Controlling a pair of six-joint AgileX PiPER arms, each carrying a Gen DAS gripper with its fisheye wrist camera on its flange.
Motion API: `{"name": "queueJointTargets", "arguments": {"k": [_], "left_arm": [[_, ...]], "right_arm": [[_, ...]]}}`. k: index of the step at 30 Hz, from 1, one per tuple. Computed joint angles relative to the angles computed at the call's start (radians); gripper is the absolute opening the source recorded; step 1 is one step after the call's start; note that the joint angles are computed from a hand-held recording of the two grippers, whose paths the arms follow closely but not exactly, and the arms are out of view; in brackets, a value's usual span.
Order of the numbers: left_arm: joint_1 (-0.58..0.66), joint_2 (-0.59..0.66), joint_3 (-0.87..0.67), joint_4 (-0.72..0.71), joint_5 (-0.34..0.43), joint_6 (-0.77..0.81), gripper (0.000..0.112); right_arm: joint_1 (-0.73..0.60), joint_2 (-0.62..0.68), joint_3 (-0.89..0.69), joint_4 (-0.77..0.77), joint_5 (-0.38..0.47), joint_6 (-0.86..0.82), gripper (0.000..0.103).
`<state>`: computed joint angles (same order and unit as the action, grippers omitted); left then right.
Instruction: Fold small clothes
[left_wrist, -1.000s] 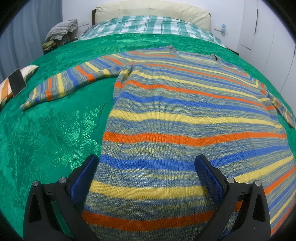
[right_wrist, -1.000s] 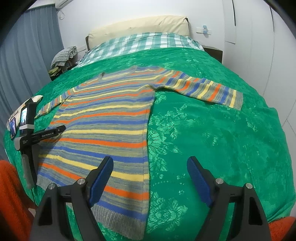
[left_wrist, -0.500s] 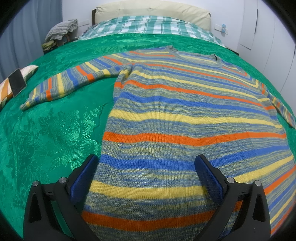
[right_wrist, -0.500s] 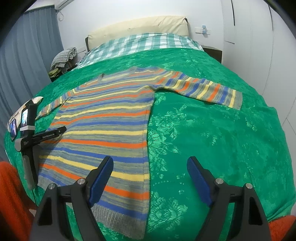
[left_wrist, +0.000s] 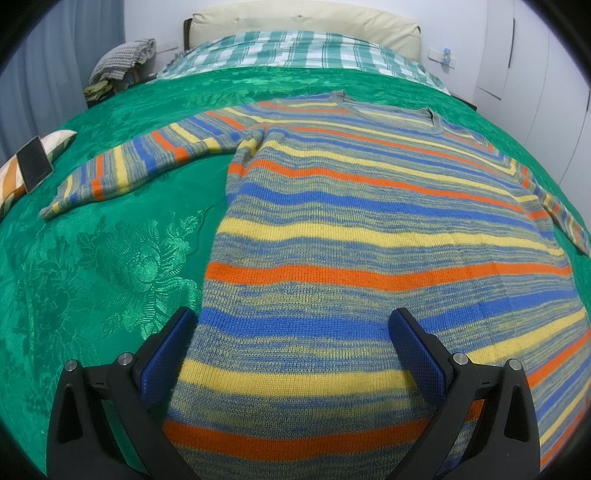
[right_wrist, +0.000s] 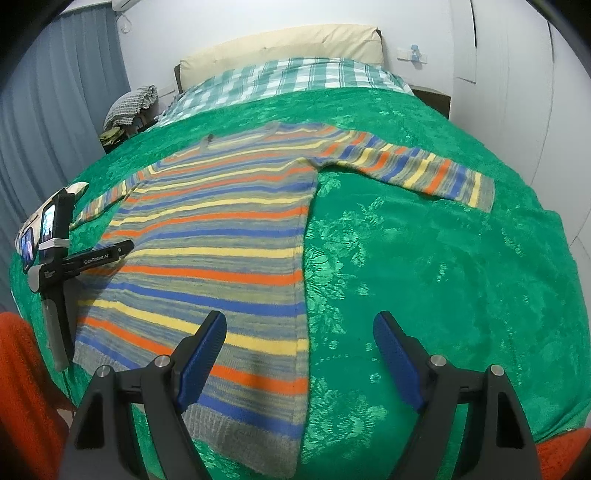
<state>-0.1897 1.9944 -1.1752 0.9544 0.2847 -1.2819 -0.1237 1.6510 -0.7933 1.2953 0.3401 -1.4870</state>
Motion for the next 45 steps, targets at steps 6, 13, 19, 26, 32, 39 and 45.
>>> {"name": "queueJointTargets", "arguments": {"k": [6,13,19,26,32,39,45], "left_arm": [[0.0,0.0,0.0,0.0,0.0,0.0,0.103],[0.001,0.0,0.0,-0.001,-0.001,0.001,0.103],[0.001,0.0,0.0,0.0,-0.001,0.0,0.103],[0.001,0.0,0.0,0.0,-0.001,0.0,0.103],[0.002,-0.001,0.001,-0.001,-0.002,0.001,0.103],[0.001,0.0,0.001,0.0,-0.001,0.0,0.103],[0.0,0.0,0.0,0.002,-0.001,-0.002,0.103]], "right_arm": [[0.017,-0.026,0.025,0.064,-0.009,-0.091,0.081],[0.016,-0.017,0.019,0.053,-0.005,-0.077,0.081],[0.012,-0.016,0.022,0.08,-0.003,-0.105,0.081],[0.012,-0.013,0.018,0.048,0.016,-0.077,0.081],[0.013,-0.005,0.009,0.031,0.023,-0.068,0.081],[0.015,-0.019,0.02,0.028,0.022,-0.068,0.081],[0.02,-0.01,0.014,0.01,0.027,-0.058,0.081]]}}
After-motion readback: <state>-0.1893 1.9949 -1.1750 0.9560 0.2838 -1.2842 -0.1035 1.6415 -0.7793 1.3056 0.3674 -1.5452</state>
